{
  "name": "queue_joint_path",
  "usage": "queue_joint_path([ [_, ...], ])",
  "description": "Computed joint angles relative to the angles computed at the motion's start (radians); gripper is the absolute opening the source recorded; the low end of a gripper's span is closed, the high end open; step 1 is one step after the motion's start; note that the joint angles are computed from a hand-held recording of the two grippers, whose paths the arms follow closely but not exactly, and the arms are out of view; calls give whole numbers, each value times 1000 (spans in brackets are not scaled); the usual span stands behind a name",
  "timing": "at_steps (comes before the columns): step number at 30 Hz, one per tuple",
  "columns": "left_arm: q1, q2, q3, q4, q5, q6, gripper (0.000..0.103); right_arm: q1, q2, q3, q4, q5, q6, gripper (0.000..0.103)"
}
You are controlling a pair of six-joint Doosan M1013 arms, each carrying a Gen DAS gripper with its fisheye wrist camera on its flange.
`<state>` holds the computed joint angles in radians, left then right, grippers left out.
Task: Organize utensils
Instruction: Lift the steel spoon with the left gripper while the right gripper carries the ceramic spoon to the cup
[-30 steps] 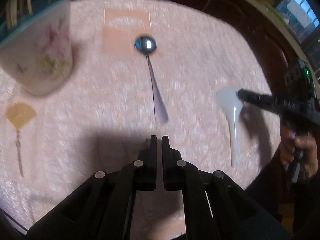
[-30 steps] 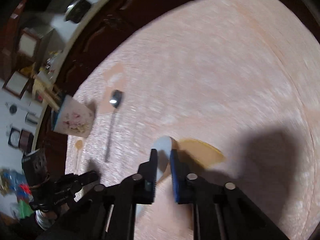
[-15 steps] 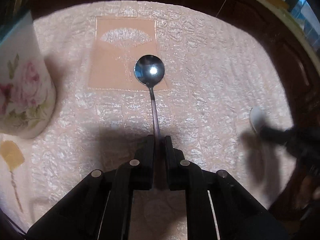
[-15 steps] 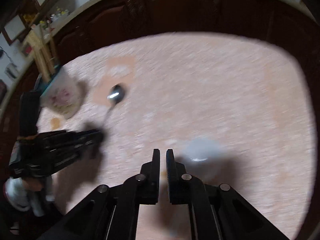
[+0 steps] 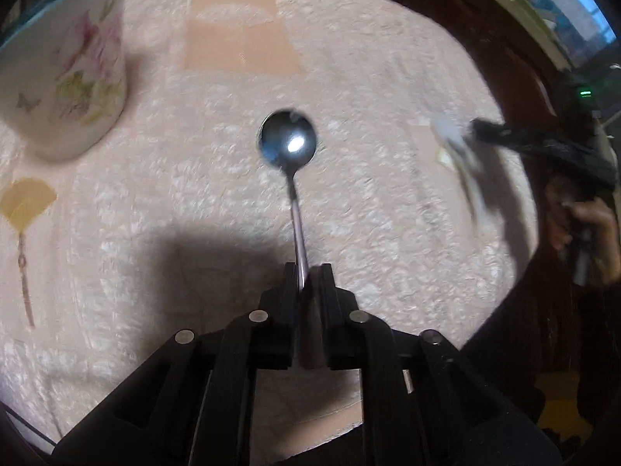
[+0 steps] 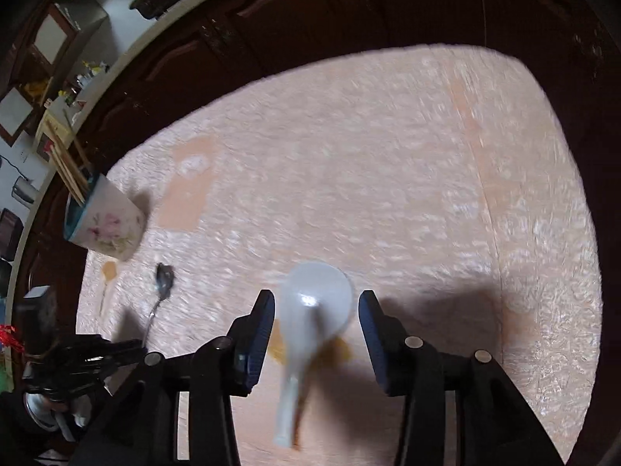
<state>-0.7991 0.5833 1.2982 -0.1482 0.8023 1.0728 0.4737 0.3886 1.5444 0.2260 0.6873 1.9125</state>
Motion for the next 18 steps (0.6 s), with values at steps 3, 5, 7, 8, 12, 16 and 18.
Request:
queue_joint_path([
  [3, 9, 2, -13, 34, -37, 2, 42, -17, 14, 8, 60, 5, -37, 43],
  [5, 15, 8, -23, 81, -60, -6, 43, -25, 23, 11, 97, -6, -77, 43],
  [7, 24, 45, -71, 91, -43, 8, 43, -38, 23, 22, 173, -34, -151, 43],
  [8, 31, 54, -79, 80, -41, 21, 43, -42, 28, 20, 203, -38, -178, 43],
  [12, 49, 87, -121, 33, -21, 119, 43, -55, 54, -2, 308, -8, -308, 43],
  [16, 64, 96, -141, -15, 8, 241, 43, -71, 74, -15, 446, 36, -453, 40],
  [18, 70, 105, -158, -43, 26, 289, 43, -75, 82, -20, 474, 53, -485, 28],
])
